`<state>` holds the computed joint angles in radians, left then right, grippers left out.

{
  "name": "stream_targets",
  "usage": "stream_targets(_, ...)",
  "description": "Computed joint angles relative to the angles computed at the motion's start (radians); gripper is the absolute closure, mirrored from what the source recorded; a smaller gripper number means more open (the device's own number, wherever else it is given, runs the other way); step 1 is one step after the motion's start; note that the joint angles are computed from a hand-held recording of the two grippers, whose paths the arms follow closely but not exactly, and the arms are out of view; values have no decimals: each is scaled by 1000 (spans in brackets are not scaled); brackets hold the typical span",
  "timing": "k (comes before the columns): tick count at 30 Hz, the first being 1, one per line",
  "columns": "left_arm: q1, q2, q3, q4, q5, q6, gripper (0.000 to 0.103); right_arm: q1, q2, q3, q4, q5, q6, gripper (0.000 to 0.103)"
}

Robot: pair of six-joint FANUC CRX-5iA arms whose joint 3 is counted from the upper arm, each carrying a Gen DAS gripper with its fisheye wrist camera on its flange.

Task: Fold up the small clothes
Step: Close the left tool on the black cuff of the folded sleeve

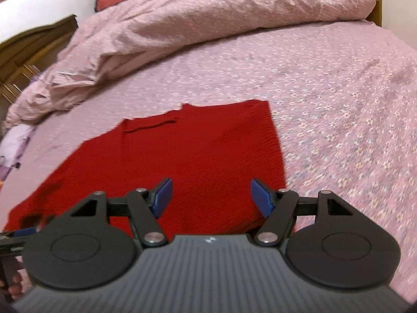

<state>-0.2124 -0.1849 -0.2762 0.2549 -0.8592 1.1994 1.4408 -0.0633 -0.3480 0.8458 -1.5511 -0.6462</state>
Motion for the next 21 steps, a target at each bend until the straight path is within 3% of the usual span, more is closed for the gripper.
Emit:
stream_targets(5, 3, 19, -6, 30, 21, -6, 12, -74, -16, -4, -13, 18, 133, 34)
stream_targets(21, 2, 34, -29, 70, 65, -19, 11, -248, -11, -17, -76, 93, 245, 35)
